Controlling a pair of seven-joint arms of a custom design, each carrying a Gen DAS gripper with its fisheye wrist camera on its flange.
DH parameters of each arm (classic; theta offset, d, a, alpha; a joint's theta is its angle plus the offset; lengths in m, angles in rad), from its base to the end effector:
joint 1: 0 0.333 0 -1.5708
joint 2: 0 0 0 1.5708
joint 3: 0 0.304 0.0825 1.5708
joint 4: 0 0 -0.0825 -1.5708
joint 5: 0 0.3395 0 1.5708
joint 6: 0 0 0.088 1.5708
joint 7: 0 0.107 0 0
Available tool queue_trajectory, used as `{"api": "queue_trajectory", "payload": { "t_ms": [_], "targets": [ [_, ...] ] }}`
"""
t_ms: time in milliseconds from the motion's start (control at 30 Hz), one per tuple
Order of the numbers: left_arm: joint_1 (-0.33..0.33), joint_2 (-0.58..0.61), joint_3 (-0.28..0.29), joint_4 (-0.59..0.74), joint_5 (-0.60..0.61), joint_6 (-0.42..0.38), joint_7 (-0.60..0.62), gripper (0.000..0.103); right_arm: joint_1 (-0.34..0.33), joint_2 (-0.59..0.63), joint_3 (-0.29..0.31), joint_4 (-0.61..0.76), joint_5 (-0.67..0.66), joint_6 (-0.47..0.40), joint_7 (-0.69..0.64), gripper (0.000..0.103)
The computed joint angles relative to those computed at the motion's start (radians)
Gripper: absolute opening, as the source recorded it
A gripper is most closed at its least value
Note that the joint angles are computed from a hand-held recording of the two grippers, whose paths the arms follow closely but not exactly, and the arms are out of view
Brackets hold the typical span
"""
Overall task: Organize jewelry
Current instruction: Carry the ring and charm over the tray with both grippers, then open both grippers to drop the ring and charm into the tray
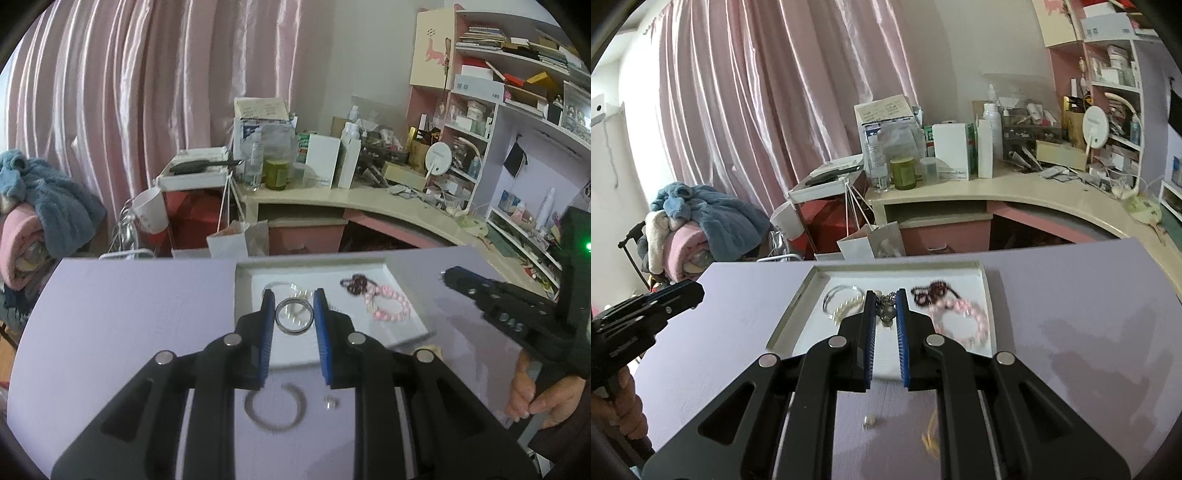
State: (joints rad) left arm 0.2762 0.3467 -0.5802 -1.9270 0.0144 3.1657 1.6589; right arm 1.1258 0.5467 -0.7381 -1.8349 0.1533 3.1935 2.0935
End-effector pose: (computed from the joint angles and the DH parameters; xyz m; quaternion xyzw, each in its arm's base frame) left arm 0.6083 -0.1474 0.4670 -0.5328 0.7097 -0.4007 0.2276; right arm 0.5737 0.3115 0.4300 -0.6130 0.6333 -0.2530 0.3990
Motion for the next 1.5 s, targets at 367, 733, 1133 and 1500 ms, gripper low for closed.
{"api": "queue_trajectory", "payload": {
  "t_ms": [367, 733, 1133, 1500],
  "targets": [
    [-0.169, 0.219, 0.12, 0.352, 0.038, -0.143, 0.031, 0.021, -0.406, 0.201, 0.365, 0.443, -0.061, -0.242, -0.037, 0.011],
    [-0.278, 0.387, 0.192, 0.616, 0.003, -0.277, 0.095, 0.021, -0.567, 0.292, 0.554, 0.603, -0.148, -0.331, -0.041, 0.011],
    [-0.302, 0.409, 0.222, 0.648, -0.017, -0.302, 0.101, 0.021, -0.536, 0.176, 0.487, 0.392, -0.184, -0.23, 0.07, 0.032],
    [-0.403, 0.598, 0.252, 0.934, -0.019, -0.479, 0.11, 0.021, -0.504, 0.116, 0.415, 0.269, -0.216, -0.187, 0.185, 0.032]
  ]
}}
